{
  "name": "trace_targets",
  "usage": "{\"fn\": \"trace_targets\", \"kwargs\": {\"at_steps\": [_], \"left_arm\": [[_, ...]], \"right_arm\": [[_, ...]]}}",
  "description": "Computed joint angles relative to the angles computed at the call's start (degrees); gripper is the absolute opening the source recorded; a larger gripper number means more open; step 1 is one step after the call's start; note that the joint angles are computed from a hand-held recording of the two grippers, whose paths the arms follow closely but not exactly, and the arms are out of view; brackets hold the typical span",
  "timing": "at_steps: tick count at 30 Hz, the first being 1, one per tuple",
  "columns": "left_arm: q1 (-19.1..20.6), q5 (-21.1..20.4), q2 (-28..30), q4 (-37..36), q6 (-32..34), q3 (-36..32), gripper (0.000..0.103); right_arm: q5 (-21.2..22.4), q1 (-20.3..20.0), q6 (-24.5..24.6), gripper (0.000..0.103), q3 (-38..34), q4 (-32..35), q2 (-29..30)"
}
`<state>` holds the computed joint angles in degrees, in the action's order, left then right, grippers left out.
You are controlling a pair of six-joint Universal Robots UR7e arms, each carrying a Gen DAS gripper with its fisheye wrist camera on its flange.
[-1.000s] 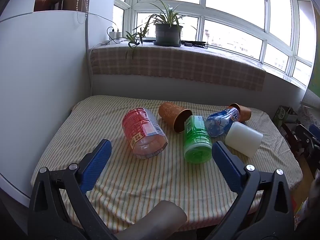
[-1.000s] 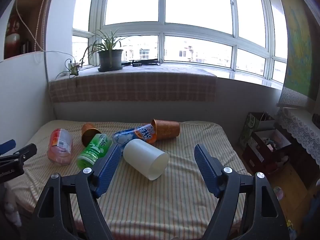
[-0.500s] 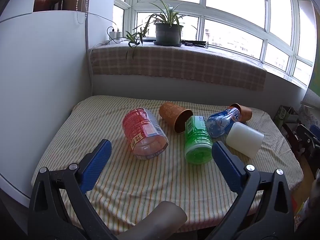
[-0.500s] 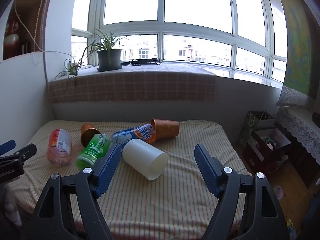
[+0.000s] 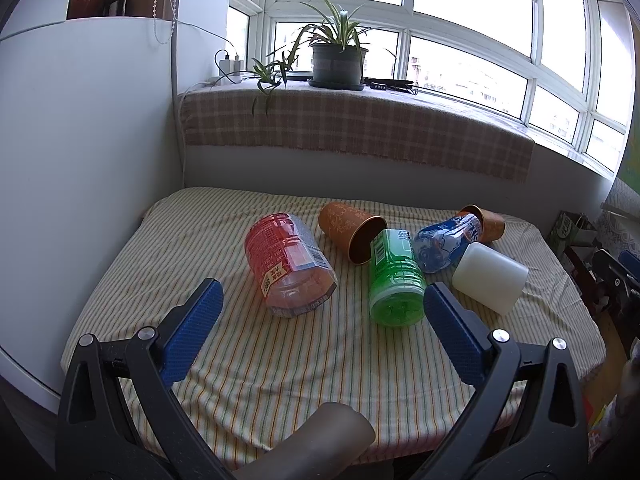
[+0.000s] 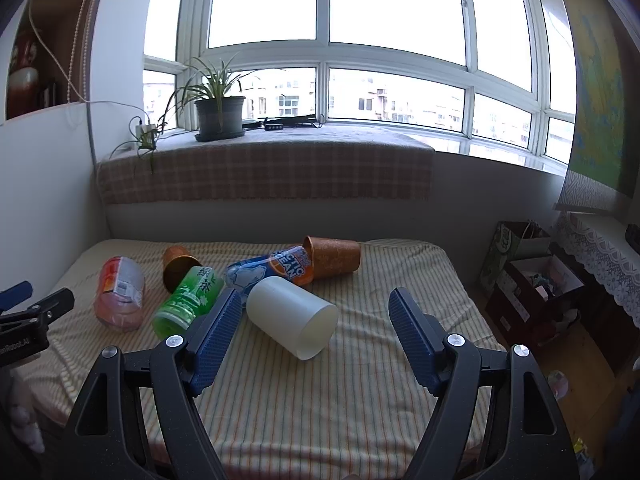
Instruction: Flip cup upright
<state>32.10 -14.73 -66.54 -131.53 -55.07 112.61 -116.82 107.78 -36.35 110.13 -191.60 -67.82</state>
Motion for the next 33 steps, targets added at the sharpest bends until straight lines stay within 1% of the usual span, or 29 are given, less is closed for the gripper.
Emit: {"fn": "trace_targets", "kwargs": {"at_steps": [33], "left_arm": [[0.1,-0.3,-0.2,0.0,-0.2,0.2,0.102]], "right_arm": [[-0.1,-0.1,0.3,0.076,-0.2,1.1,0.2]]}}
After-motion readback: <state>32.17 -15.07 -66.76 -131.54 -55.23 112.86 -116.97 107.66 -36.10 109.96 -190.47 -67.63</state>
